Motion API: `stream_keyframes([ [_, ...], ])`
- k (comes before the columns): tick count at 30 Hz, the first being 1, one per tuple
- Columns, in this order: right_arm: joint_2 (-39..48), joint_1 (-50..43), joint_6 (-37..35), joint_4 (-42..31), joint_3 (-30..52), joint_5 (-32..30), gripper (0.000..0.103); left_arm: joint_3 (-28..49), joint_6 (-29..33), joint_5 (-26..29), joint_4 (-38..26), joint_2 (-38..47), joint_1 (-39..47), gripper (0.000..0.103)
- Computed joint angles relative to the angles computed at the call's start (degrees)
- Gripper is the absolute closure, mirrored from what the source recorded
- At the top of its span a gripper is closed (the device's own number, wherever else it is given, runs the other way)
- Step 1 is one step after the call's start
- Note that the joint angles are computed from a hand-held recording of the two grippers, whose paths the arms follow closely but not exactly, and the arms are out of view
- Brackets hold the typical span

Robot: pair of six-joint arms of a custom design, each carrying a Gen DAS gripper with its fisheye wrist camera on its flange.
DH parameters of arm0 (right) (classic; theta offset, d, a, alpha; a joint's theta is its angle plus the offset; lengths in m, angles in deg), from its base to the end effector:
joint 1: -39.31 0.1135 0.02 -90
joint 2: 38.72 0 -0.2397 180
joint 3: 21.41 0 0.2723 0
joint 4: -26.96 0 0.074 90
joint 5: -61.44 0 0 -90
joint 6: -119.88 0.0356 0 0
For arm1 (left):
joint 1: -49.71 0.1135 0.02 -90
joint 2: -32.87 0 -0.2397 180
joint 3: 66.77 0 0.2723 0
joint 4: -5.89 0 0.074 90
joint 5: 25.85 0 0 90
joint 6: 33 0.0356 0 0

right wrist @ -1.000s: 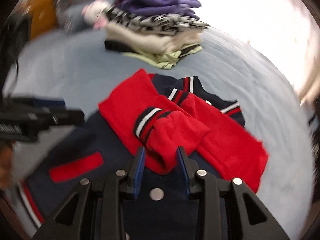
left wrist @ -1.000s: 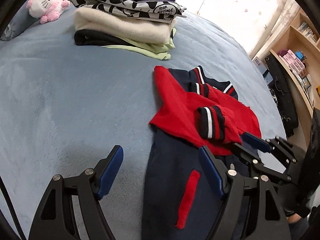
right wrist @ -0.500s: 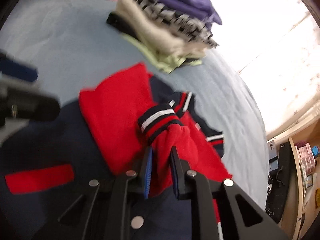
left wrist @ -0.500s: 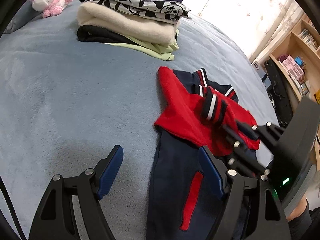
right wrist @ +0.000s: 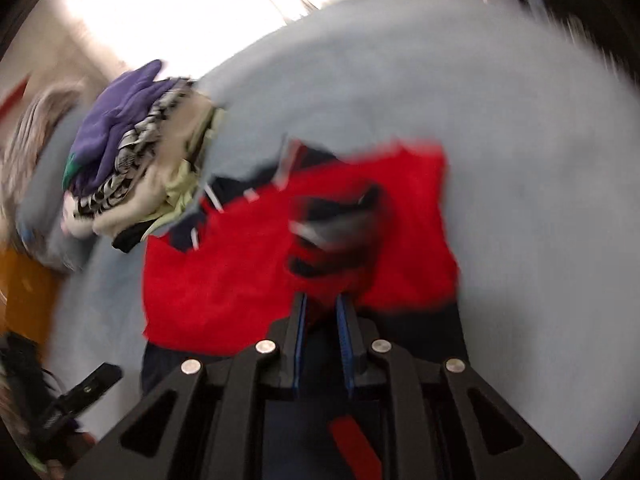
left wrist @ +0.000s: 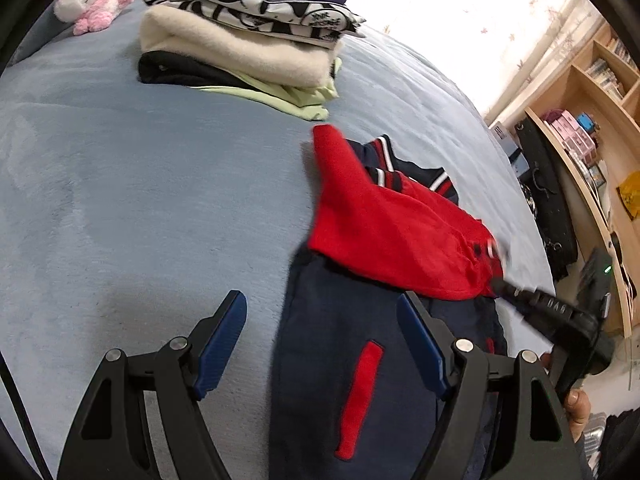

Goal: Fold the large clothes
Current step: 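Grasp the folded cuff with the right gripper and tuck it over the jacket, then lift the sleeve side of the jacket with the right gripper over the body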

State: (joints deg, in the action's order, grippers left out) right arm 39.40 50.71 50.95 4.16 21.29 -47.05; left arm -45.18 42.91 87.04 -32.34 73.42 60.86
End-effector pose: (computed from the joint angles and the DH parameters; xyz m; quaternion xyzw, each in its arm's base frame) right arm 0.2422 0.0603 0.0986 0.0362 0.9496 0.2239 0.2163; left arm 0.1530 0.0161 0.0911 -0.1507 0.9297 -0.1974 0.2718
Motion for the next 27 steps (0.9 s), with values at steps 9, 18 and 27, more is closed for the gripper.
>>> stream_keyframes([
  [9, -8.4, -8.4, -5.7, -8.0, 1.0, -9.5, 0.060, 7.6, 4.7, -1.4, 3.6, 12.0, -4.2, 0.027],
  [18, 12.6, -10.7, -7.3, -7.8, 15.5, -13.3, 0.060, 22.8, 9.9, -3.0, 10.0, 37.0, -8.1, 0.027],
  [27, 23.9, -11.1, -10.4, -10.1, 22.7, -11.1, 0.060, 29.6, 10.0, 0.8, 10.5, 48.2, -6.8, 0.027],
])
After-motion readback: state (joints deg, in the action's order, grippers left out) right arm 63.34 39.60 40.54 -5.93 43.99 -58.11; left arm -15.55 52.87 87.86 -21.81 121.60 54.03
